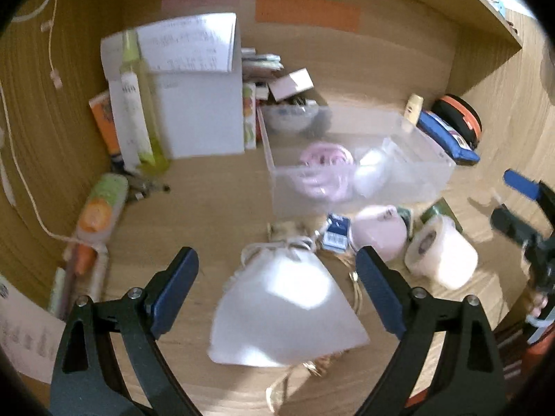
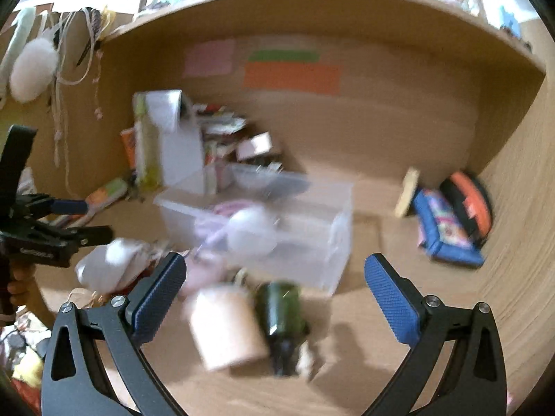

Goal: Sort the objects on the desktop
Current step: 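Grasp white drawstring bag with left tool while right tool grasps white tub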

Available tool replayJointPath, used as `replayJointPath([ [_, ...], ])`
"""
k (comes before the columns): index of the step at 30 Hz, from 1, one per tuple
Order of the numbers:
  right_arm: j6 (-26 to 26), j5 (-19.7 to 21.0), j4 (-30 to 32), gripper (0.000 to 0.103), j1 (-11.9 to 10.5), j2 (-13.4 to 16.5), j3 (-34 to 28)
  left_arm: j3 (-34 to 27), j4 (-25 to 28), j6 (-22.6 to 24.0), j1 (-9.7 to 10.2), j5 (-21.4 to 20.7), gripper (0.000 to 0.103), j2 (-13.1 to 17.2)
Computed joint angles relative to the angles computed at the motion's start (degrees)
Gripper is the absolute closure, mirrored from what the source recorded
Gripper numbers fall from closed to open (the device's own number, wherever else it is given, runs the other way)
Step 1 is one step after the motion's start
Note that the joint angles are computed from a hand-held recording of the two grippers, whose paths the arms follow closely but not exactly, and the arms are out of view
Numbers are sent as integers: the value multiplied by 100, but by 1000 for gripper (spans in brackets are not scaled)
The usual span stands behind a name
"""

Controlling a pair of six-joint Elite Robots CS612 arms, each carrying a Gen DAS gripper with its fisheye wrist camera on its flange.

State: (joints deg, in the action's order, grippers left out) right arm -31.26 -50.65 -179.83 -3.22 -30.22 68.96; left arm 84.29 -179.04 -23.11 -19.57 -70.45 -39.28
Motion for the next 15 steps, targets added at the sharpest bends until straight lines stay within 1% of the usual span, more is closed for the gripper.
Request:
replayJointPath([
  [5, -496, 69, 600, 1, 33, -31, 134, -75, 253, -112, 3, -136, 10, 93],
  [9, -1040, 208, 1372, 4, 64, -49, 98, -198, 562, -277, 74, -414, 10, 173],
  [11, -1310, 161, 1703, 11, 95, -51, 51, -243, 649, -294, 99, -505, 10, 206],
  [12, -1449, 130, 1891, 17, 112, -52, 14, -268, 684, -278, 107, -525, 10, 223],
  [13, -1570, 72, 2102, 20, 133, -44, -49, -282, 700, -275, 110, -540, 10, 235],
  [15, -1740, -38, 2528, 21, 173, -14, -203, -331, 772, -279, 127, -596, 10, 265],
])
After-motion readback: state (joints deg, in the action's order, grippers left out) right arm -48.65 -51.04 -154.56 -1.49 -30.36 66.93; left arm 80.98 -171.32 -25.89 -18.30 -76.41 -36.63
